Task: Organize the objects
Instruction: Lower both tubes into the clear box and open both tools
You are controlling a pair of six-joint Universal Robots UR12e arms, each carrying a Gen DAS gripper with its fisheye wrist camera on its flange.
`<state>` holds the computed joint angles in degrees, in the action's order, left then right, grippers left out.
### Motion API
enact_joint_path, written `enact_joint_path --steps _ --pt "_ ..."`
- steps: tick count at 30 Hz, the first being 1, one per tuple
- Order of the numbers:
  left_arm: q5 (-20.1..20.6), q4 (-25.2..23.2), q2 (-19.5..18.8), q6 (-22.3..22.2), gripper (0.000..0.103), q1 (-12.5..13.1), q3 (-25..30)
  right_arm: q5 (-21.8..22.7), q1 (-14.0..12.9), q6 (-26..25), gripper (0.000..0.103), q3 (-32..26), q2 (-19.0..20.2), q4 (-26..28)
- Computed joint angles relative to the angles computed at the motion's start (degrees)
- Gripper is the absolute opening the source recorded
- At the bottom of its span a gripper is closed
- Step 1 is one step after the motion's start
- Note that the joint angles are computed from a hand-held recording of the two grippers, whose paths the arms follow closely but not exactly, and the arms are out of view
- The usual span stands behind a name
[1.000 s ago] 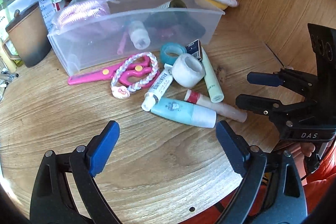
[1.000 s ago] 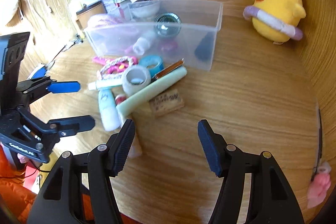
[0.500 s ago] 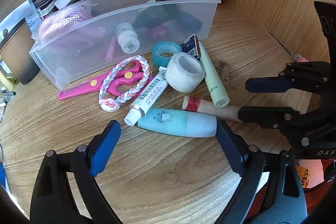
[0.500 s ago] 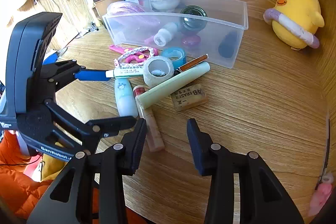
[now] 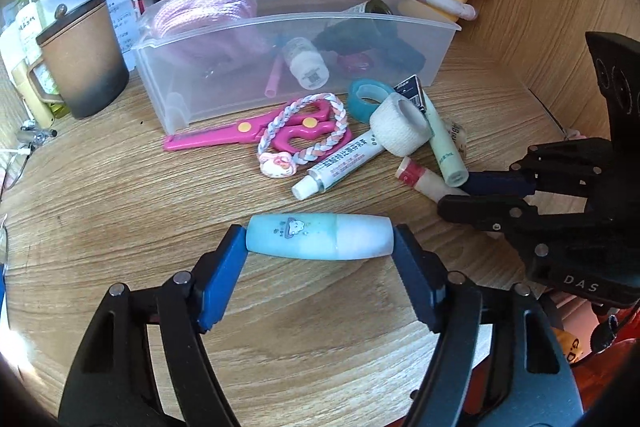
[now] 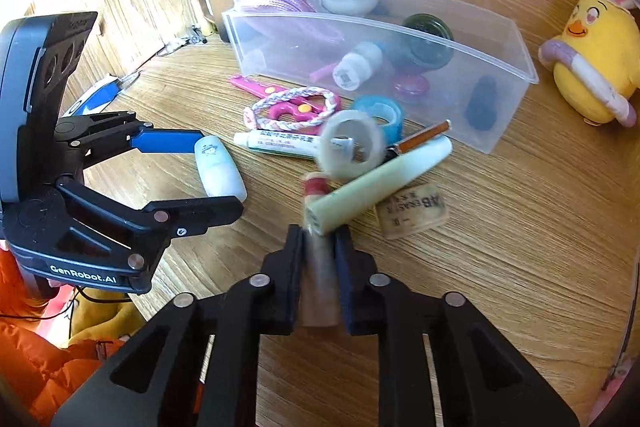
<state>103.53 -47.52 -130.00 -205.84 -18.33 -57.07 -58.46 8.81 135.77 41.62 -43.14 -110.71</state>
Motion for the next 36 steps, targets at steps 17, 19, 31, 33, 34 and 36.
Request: enact_joint_path --steps 17,19,31,33,34,36 --pt "5.35 7.61 0.82 -0.93 0.073 0.18 0.49 5.77 -0.25 6.45 0.014 -1.06 -0.31 -4.71" --pt "6.03 8.49 0.33 -0.23 0.073 0.27 1.69 6.22 -0.41 8.61 0.014 -2.82 0.52 -6.30" --pt "7.56 9.31 -4.12 4.48 0.073 1.03 11.21 5.62 -0.75 20.10 0.014 -17.80 8.35 -12.05" --pt "7.16 7.62 -5.36 4.66 0.073 1.30 13.45 4.96 -0.58 21.28 0.014 -21.46 10.28 -11.61" --pt "6.91 6.69 -6.04 4.77 0.073 1.46 14.64 4.71 -0.60 21.59 0.014 -22.59 10.90 -11.42" --pt "6.35 4.57 -7.32 4.94 0.073 1.74 16.98 3.94 -0.40 22.30 0.014 -27.49 13.45 -9.53"
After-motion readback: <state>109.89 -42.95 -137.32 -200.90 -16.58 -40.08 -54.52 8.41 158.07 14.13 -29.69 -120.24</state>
